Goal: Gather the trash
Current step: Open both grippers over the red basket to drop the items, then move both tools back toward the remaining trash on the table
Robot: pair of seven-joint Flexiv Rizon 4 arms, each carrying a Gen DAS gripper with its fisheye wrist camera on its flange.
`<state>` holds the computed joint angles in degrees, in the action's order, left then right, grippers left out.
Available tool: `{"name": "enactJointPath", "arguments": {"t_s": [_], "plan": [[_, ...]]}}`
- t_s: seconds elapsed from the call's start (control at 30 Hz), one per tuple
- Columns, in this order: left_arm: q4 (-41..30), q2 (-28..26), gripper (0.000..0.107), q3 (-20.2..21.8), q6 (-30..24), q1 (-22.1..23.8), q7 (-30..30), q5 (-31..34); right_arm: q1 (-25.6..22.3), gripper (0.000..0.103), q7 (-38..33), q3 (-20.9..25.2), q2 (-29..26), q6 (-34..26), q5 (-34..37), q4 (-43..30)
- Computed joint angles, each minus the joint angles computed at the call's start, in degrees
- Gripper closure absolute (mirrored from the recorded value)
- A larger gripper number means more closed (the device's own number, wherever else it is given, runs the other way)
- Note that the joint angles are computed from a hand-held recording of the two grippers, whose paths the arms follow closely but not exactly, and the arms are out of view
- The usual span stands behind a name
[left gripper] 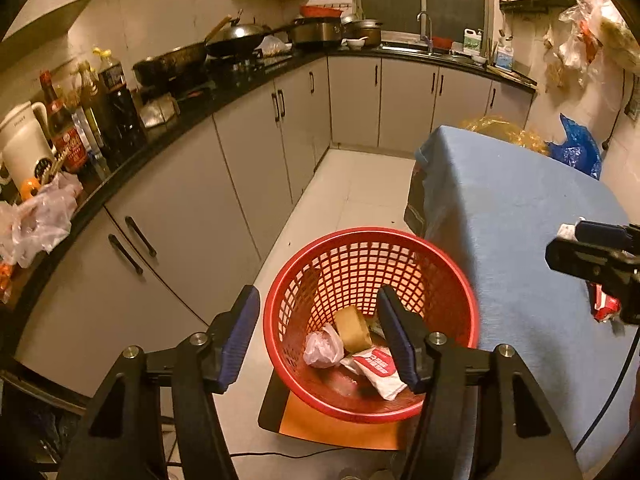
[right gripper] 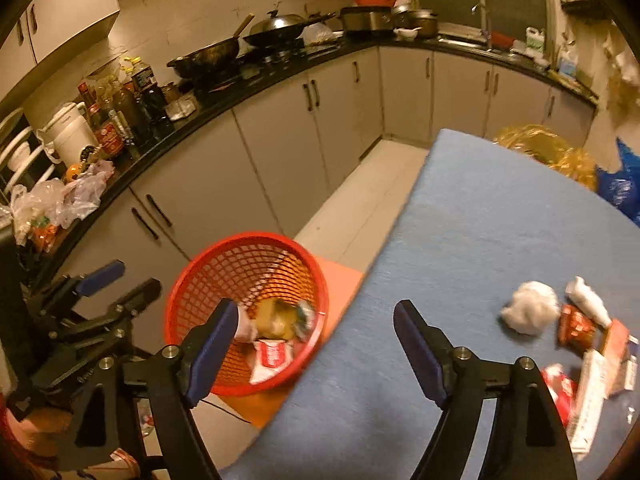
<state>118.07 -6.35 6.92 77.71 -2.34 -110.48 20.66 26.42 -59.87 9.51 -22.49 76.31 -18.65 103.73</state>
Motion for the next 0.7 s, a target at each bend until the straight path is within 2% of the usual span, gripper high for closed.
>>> {"name": "enactJointPath", "arguments": {"t_s": [0.1, 0.33, 0.47, 0.7], "plan": [[-0.47, 1.01, 0.044, 0.08, -1.02, -1.12, -2.45, 2.94, 1.51, 0.015, 3.55, -3.25, 2.68, 1.83, -3.35, 4.18], [-1.97, 2.5, 0.043, -1.9, -4.03, -2.41, -7.73, 8.55, -1.17, 0.015, 5.92, -3.39, 7.46, 4.26, -5.79, 10.95], [-3.34, 2.74, 0.042, -3.38, -6.06, -3.56, -10.54, 11.04, -3.27, 0.015, 5.89, -2.71, 9.8, 5.11, -5.88, 14.05], [-7.0, 2.18, 0.042, -6.01, -10.45, -6.93, -14.89, 14.99, -8.63, 0.015, 1.87, -0.51, 14.27, 6.26, -0.73, 19.02]]}}
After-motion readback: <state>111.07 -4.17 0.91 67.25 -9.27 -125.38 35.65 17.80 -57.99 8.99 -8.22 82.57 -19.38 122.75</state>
